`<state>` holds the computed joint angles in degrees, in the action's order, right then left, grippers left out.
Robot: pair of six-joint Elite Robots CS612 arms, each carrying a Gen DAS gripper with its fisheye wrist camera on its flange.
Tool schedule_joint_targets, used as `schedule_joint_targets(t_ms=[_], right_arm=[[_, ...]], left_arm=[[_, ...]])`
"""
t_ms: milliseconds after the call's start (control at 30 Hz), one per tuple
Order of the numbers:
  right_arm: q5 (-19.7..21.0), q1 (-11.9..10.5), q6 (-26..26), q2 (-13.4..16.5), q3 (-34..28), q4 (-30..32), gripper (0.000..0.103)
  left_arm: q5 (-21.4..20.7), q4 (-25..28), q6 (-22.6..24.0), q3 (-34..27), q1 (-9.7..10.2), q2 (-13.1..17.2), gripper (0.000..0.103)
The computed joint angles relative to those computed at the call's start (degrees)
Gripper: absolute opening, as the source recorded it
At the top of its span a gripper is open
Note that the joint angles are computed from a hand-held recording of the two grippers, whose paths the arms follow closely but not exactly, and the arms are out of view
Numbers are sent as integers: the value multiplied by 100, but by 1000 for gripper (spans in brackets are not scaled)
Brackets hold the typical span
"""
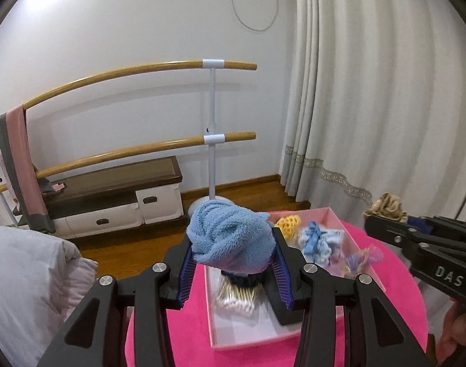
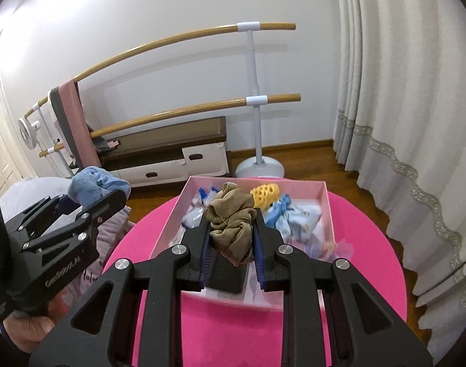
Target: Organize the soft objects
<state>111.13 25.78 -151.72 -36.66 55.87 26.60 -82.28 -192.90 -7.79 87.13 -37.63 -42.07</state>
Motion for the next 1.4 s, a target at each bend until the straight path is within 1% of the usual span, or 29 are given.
schedule_joint_targets(t_ms=[233, 333, 633, 800, 900, 967, 1000, 1067, 1100, 1167, 1200, 1233, 1267, 1300, 1333, 1367, 1400], right_arm=[[-381, -257, 127, 334, -455, 369, 22], [-517, -333, 150, 470, -624, 511, 22], [-758, -434, 218, 802, -1077, 854, 23], [-850, -478, 254, 927, -1233, 983, 25], [-917, -505, 329, 984, -1281, 1046, 28], [-961, -519, 386, 1033, -1340, 1106, 34], [-988, -527, 423, 1043, -1335, 1110, 35], [-969, -530, 479, 1059, -1340, 1149, 42], [-960, -532, 498, 1054, -1322, 1151, 44], [-972, -539, 530, 1021, -1255, 1108, 55], [-964, -537, 548, 997, -1208, 1074, 58], [-947, -535, 578, 966, -1158, 1033, 65], [-908, -528, 612, 936, -1107, 990, 76], [-842, -521, 658, 904, -1062, 961, 81], [-787, -518, 737, 829, -933, 863, 93], [-777, -520, 780, 771, -836, 783, 103], [-750, -519, 802, 727, -764, 728, 103]], left_arm=[[-137, 534, -100, -765, 45, 381, 41], [-196, 803, -102, -1153, 61, 603, 41], [-281, 1476, -122, -2164, 101, 1150, 42], [-313, 1750, -59, -2530, 119, 1354, 42], [-309, 1942, -58, -2738, 111, 1469, 45], [-334, 1970, -27, -2697, 106, 1467, 47], [-344, 2040, -20, -2775, 107, 1506, 49], [-340, 2147, 3, -2892, 111, 1565, 53], [-352, 2173, 14, -2923, 110, 1578, 55], [-346, 2163, 28, -2983, 110, 1607, 61], [-332, 2095, 31, -2939, 107, 1590, 67], [-308, 2015, 27, -2890, 107, 1571, 75], [-249, 1905, 2, -2823, 101, 1549, 78], [-221, 1850, -21, -2821, 105, 1546, 85], [-228, 1778, -50, -2800, 117, 1536, 92], [-221, 1660, -76, -2707, 121, 1503, 96], [-182, 1547, -96, -2630, 120, 1477, 103]])
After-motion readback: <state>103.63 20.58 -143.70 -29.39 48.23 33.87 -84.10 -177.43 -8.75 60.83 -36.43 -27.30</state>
